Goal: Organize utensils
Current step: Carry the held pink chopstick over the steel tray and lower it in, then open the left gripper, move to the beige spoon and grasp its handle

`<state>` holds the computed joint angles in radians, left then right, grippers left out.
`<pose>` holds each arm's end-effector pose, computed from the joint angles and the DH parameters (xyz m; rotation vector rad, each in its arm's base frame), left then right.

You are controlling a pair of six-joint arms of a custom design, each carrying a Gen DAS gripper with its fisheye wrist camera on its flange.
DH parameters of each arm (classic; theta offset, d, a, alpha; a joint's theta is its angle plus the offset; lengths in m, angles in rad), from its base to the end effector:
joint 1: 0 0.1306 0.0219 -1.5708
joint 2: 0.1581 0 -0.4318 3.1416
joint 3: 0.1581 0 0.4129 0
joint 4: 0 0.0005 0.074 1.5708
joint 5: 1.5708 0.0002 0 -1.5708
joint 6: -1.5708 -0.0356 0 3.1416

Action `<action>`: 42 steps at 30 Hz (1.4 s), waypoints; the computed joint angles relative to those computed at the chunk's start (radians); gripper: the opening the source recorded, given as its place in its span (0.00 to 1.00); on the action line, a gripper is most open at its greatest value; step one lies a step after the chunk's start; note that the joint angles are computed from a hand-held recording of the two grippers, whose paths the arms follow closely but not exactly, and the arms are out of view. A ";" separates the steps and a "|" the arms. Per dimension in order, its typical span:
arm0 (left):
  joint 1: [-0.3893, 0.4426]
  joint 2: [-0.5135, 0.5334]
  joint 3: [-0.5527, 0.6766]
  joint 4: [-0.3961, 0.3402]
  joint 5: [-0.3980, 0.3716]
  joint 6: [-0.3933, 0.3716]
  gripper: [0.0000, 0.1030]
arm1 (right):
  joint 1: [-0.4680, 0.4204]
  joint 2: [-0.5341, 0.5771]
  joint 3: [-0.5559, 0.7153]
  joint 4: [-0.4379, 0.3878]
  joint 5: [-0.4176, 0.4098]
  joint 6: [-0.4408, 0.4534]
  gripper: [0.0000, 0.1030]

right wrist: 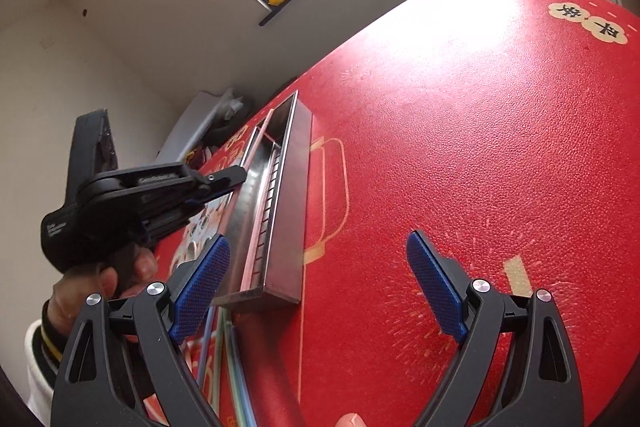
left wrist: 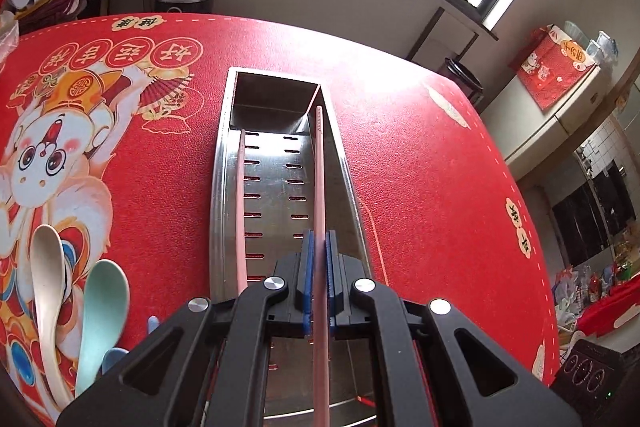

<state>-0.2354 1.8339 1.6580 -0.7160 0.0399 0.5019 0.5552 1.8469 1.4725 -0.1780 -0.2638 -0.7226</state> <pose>0.6546 -0.1590 0.3670 -0.3144 2.4780 -0.3644 0.5732 0.3659 0.3143 0.0223 2.2817 0.9999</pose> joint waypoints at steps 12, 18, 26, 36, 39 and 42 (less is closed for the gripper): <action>0.011 0.007 -0.001 -0.008 0.028 -0.058 0.09 | -0.005 0.001 -0.001 0.005 -0.021 -0.003 0.84; 0.023 -0.114 -0.113 0.067 -0.006 -0.154 0.28 | -0.001 0.000 -0.008 0.019 -0.018 -0.006 0.84; 0.081 -0.317 -0.345 0.110 -0.058 -0.253 0.29 | 0.012 -0.003 -0.003 0.008 -0.018 0.031 0.84; 0.183 -0.490 -0.578 0.124 -0.027 -0.270 0.35 | 0.057 -0.008 0.052 -0.140 0.046 0.168 0.84; 0.219 -0.491 -0.599 0.145 0.010 -0.256 0.35 | 0.062 -0.009 0.051 -0.151 0.043 0.157 0.84; 0.245 -0.462 -0.593 0.166 0.058 -0.235 0.35 | 0.064 -0.009 0.039 -0.144 0.057 0.136 0.84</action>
<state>0.0093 1.3723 1.0654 -0.5501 0.0977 0.2671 0.6192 1.8380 1.5117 -0.3220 -0.2070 -0.5864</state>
